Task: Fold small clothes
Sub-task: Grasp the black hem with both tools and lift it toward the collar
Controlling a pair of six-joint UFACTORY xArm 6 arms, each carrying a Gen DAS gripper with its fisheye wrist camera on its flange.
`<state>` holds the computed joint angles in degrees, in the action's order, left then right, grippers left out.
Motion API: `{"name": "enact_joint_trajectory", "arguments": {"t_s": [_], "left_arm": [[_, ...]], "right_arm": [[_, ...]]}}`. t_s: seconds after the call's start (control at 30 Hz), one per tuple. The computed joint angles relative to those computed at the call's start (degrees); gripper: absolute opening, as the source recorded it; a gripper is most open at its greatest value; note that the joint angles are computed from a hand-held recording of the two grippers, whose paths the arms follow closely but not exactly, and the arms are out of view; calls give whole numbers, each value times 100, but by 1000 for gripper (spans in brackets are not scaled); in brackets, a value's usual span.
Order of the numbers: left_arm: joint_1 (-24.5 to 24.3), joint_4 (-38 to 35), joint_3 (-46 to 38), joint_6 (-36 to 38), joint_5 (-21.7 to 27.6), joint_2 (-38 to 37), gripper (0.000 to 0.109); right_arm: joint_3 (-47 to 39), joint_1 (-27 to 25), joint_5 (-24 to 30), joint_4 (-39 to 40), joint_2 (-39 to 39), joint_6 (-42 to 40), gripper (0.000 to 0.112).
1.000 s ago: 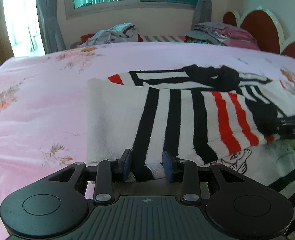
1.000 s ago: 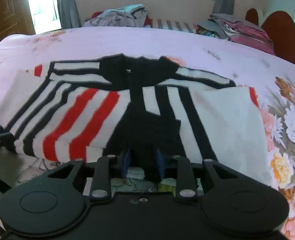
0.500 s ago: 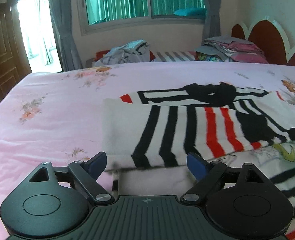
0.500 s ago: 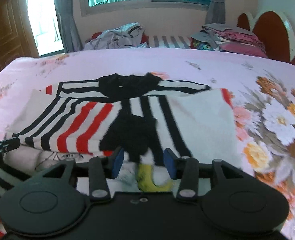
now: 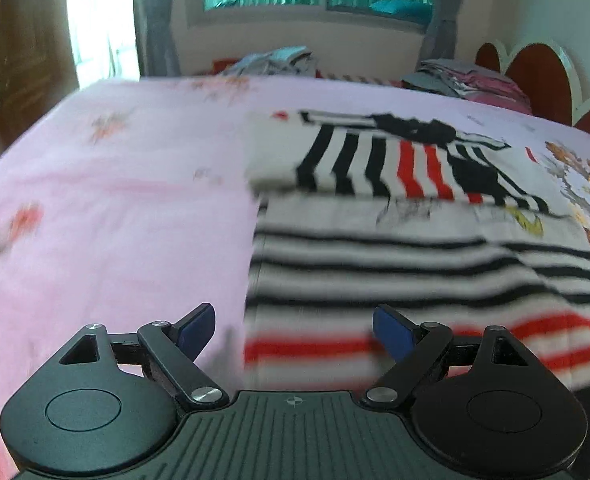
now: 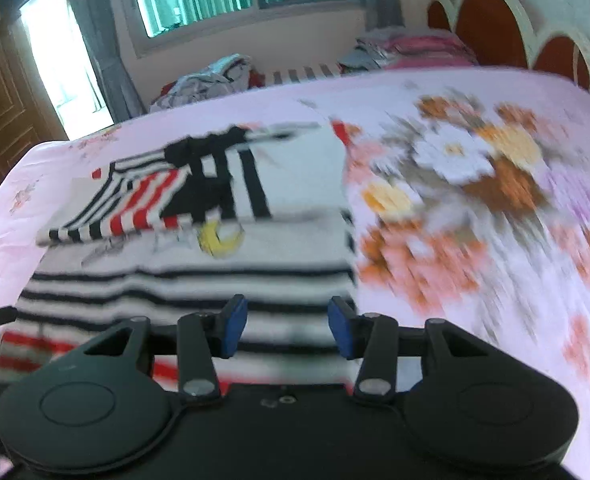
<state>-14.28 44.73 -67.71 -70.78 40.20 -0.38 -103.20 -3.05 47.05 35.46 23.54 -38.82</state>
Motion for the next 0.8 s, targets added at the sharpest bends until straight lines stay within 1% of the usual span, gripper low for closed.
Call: {"name": "enact_joint_trajectory", "arguments": {"t_s": [0.07,0.1,0.13,0.2,0.27,0.3,0.43,0.47,0.57,0.67,0.8], "left_arm": [[-80,-158,467,-135,-88,-348,78],[-108,-349,717,-133,-173,-527,69],[-120,-557,912,-117,-278,-663,63],[-161,-856,1312,-232,-505,-933,63],[-228,-959,1617,-365,-676,-1158,63],[-254,-970,1718,-434,-755,-1235,63],[-263,-1358,2094,-462,-1389,-1432,63],[-274,-1406,2119,-465,-1465,-1432,63],[-272,-1466,2173,-510,-1690,-1402,63],[-109,-1719,2288,-487,-2223,-1334,63],[113,-2129,2229,-244,-2693,-1094,63]], "right_arm": [[347,-241,280,229,-218,-54,44],[466,-322,373,296,-290,-58,43],[635,-432,494,370,-386,-58,44],[905,-611,756,500,-541,-81,44],[1206,-738,924,593,-716,-161,43],[1319,-791,998,622,-792,-183,43],[1738,-931,1248,798,-1059,-273,43],[1799,-963,1317,862,-1102,-299,43],[1856,-1018,1557,1006,-1139,-307,43],[1711,-1079,1835,1151,-1017,-158,43],[1367,-1058,1917,1313,-698,139,42]]}}
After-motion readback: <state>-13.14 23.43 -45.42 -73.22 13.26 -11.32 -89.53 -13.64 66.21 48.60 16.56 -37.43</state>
